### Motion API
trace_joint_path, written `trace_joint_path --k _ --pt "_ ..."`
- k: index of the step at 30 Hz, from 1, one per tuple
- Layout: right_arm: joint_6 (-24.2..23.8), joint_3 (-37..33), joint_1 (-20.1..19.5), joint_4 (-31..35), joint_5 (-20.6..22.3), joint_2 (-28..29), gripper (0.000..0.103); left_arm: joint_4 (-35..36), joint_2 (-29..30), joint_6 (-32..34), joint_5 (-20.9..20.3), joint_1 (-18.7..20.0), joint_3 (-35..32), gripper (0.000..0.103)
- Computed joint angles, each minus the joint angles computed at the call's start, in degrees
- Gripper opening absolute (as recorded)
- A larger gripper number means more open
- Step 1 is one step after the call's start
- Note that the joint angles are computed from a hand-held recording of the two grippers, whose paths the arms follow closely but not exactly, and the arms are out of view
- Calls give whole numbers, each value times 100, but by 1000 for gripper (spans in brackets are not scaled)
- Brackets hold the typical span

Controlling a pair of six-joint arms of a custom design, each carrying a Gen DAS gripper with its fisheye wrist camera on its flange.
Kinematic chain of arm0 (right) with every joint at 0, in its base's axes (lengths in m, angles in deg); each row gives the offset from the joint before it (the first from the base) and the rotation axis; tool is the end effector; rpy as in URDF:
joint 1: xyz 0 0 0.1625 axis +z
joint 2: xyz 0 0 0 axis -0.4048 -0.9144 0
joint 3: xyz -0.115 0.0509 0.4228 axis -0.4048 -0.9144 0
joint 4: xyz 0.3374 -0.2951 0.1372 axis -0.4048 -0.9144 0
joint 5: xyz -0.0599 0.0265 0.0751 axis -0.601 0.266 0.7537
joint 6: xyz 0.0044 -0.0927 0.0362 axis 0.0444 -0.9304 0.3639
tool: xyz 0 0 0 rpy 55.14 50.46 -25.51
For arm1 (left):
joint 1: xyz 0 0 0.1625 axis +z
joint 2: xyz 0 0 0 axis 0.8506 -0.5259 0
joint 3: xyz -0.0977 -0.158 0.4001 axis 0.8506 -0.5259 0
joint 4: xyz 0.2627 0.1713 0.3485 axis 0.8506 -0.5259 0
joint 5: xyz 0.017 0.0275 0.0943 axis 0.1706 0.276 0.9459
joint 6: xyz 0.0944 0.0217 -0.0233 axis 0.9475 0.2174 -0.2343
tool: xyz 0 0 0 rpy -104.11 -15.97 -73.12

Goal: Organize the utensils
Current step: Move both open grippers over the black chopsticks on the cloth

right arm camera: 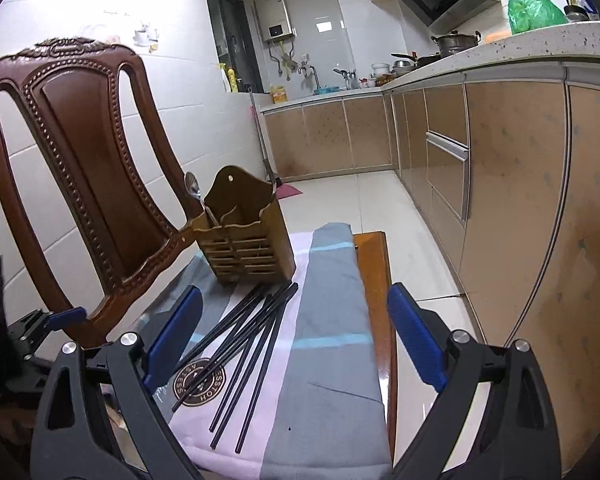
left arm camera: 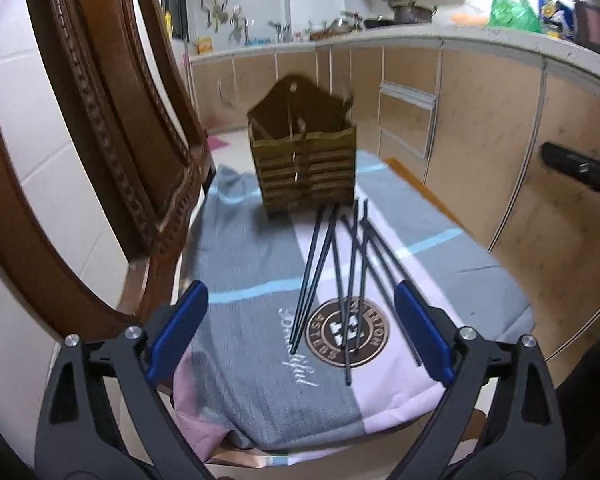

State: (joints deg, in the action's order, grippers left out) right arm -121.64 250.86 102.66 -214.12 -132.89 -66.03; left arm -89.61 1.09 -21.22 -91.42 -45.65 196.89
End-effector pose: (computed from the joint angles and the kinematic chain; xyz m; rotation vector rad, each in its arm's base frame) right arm 0.0768 -0.2153 0.3539 0.2646 -2.0433 1.4818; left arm -0.4007 -0.2984 0.0702 1.1273 2.2692 -0.8181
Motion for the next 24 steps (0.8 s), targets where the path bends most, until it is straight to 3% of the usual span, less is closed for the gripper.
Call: trace_joint_path --k 7,9,15,24 --pt "164 -97 -194 228 213 38 91 619 672 383 -252 672 -583 65" --pt "161 -109 -204 244 244 84 91 741 857 453 -326 899 -767 55" --pt "176 -155 -235 287 287 169 91 696 1167 825 -703 1215 -1080 49" --pt "136 -168 -305 354 319 128 91 418 1474 1015 -796 1505 -1436 42"
